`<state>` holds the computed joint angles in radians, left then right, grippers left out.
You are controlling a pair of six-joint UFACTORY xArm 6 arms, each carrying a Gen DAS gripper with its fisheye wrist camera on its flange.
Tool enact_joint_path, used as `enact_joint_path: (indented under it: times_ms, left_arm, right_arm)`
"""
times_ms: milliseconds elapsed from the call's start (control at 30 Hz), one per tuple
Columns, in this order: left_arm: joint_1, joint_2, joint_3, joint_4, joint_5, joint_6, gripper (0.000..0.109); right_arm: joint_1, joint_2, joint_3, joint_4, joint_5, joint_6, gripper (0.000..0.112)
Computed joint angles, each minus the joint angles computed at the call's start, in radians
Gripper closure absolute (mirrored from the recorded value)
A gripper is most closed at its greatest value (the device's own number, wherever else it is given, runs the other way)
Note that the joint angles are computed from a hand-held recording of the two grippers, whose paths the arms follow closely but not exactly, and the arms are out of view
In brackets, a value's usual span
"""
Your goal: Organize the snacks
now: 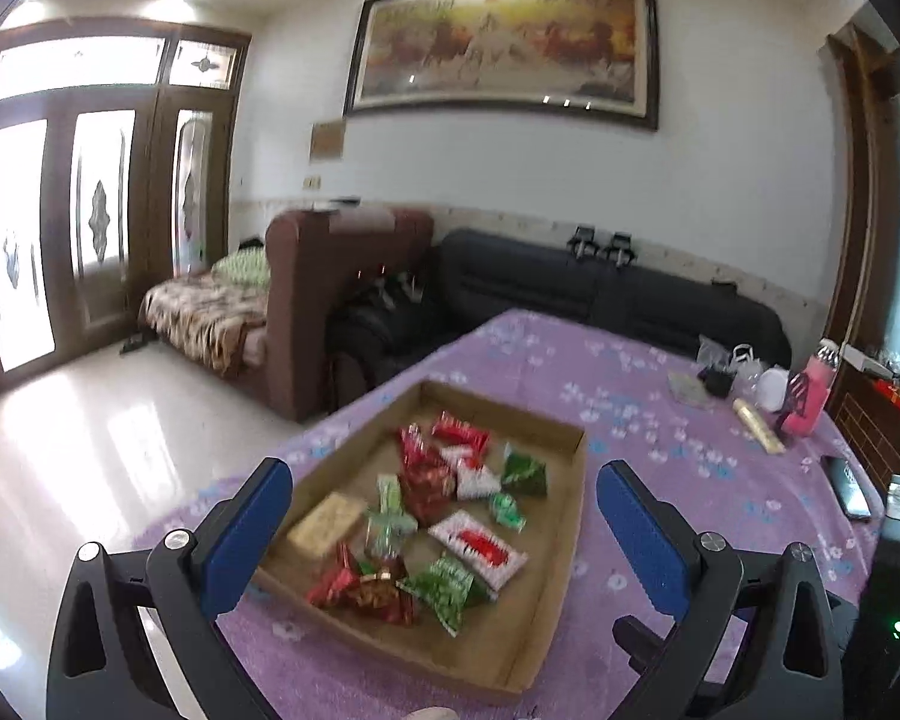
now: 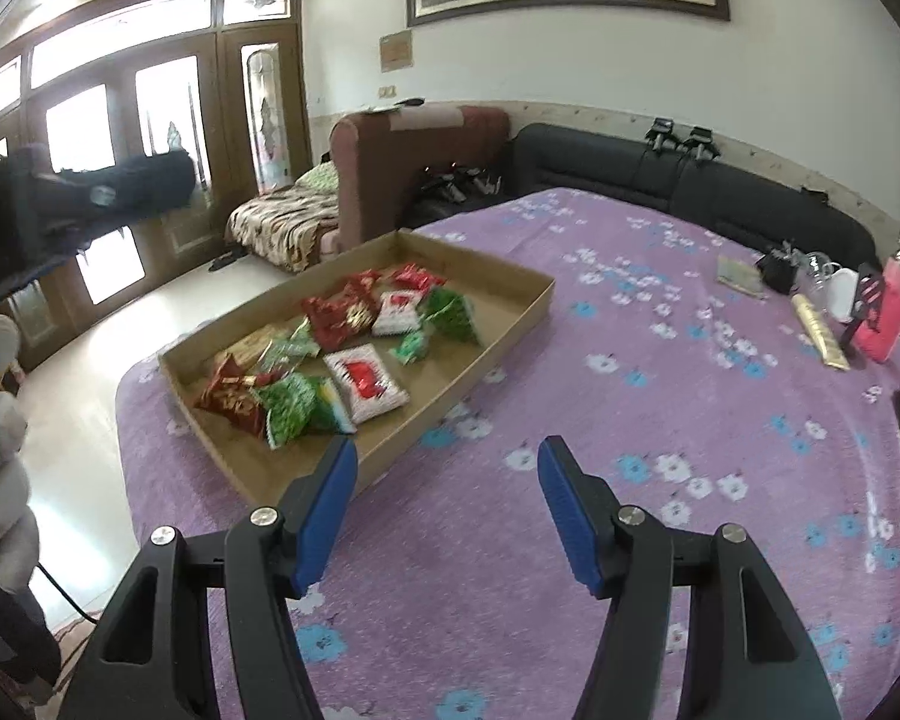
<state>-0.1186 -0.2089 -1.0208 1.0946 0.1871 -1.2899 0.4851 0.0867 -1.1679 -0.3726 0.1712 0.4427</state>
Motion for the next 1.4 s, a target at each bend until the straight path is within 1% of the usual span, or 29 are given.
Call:
enact_joint_path:
  times_ms: [67, 167, 233, 400, 533, 633, 867, 933, 1400]
  left_arm:
    - [-0.003, 0.009, 0.003, -0.041, 0.015, 0.035, 0.006]
    - [-0.019, 0.027, -0.007, -0.051, 0.089, 0.051, 0.006]
    - [-0.018, 0.038, -0.008, -0.086, 0.110, 0.083, 0.006]
    - [0.004, 0.064, -0.004, -0.198, 0.096, 0.162, 0.006]
    - [0.020, 0.075, 0.000, -0.247, 0.074, 0.205, 0.006]
    - [0.027, 0.084, 0.005, -0.316, 0.056, 0.261, 0.006]
    - [0.035, 0.100, 0.008, -0.423, 0.046, 0.360, 0.006]
    - [0.035, 0.102, 0.010, -0.444, 0.044, 0.378, 0.006]
    - [0.032, 0.115, 0.004, -0.489, 0.057, 0.414, 0.006]
  right_arm:
    - [0.007, 0.011, -0.009, 0.003, 0.008, -0.009, 0.050]
    - [0.014, 0.025, -0.024, -0.018, 0.019, 0.004, 0.050]
    - [0.021, 0.039, -0.039, -0.007, 0.031, -0.005, 0.049]
    - [0.036, 0.070, -0.075, -0.001, 0.066, -0.011, 0.049]
    - [0.047, 0.085, -0.097, -0.005, 0.084, -0.013, 0.049]
    - [0.054, 0.098, -0.115, 0.002, 0.096, -0.020, 0.049]
    - [0.066, 0.125, -0.147, 0.009, 0.119, -0.034, 0.049]
    - [0.069, 0.129, -0.151, 0.011, 0.123, -0.037, 0.048]
    - [0.077, 0.141, -0.164, 0.029, 0.136, -0.061, 0.047]
